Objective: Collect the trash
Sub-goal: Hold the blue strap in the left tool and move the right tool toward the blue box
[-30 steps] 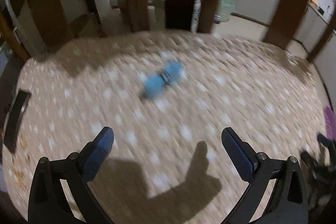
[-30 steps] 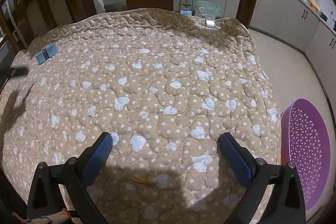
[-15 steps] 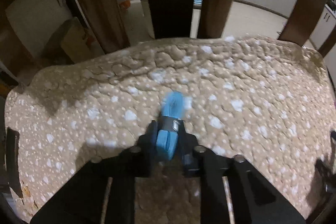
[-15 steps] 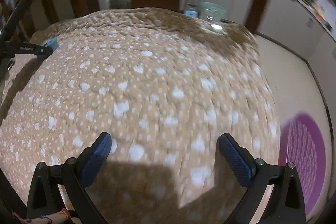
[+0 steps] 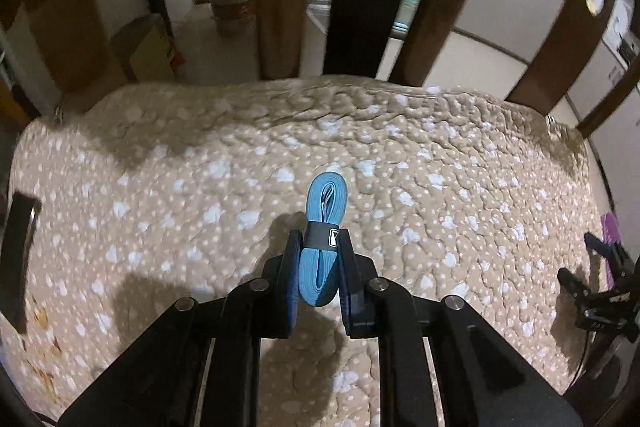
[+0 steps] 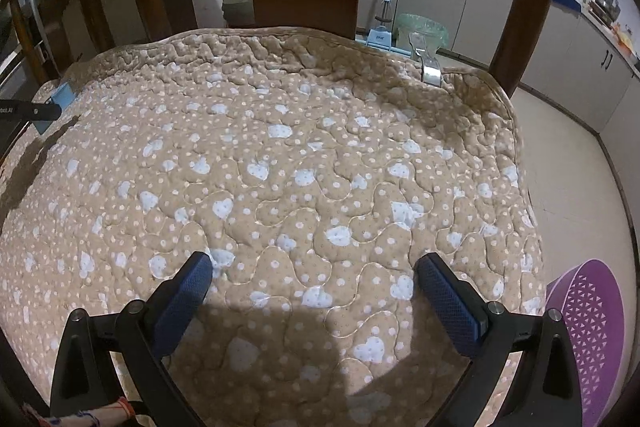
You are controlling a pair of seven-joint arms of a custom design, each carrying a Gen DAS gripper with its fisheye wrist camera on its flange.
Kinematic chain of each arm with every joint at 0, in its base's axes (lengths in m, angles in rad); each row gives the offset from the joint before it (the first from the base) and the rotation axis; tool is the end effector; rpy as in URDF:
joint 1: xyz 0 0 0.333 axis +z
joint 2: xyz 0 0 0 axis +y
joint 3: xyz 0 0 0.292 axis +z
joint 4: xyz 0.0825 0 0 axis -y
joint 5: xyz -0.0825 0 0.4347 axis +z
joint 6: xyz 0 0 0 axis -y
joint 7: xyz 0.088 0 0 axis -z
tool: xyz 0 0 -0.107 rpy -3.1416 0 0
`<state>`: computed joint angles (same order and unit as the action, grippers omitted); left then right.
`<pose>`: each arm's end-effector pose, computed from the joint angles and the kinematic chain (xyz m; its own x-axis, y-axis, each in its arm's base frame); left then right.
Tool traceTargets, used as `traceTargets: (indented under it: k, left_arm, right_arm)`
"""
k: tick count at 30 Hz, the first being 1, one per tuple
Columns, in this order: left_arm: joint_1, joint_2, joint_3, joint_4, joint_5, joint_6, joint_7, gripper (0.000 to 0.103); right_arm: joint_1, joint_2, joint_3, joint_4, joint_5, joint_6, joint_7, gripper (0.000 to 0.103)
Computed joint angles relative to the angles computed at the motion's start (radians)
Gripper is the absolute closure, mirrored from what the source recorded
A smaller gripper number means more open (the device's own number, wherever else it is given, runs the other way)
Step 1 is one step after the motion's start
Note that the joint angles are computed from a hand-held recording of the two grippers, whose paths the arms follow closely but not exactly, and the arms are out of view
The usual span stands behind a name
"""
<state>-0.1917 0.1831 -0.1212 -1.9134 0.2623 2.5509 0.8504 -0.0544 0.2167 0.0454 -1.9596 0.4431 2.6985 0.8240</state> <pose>0.6443 -0.2091 0.4013 0.1974 -0.9724 0.1245 -0.8623 -0.2326 -0.4498 0.6753 -0.0216 0.3693 0.3666 -0.9301 0.0224 -0.7685 -0.3163 -0.5562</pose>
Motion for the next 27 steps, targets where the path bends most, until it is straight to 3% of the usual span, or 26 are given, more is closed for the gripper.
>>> traceTargets:
  k: [7,12,19,27]
  left_arm:
    - [0.034,-0.138,-0.006,-0.154,-0.043,0.056,-0.029,0.088]
    - [0.078,-0.227,-0.021,-0.218,-0.067,0.029,-0.007,0.088]
    - [0.126,-0.272,-0.034,-0.286,-0.095,0.049,-0.023,0.088]
    - [0.136,-0.320,-0.057,-0.334,-0.119,0.055,-0.036,0.088]
  right_arm:
    - [-0.002,0.001,0.001,0.002,0.001,0.000,-0.002,0.000]
    - [-0.002,0.001,0.001,0.002,0.002,0.000,-0.002,0.000]
    - [-0.003,0.003,0.002,0.003,0.002,0.001,-0.002,0.000]
    - [-0.003,0.003,0.002,0.003,0.002,0.002,-0.002,0.000]
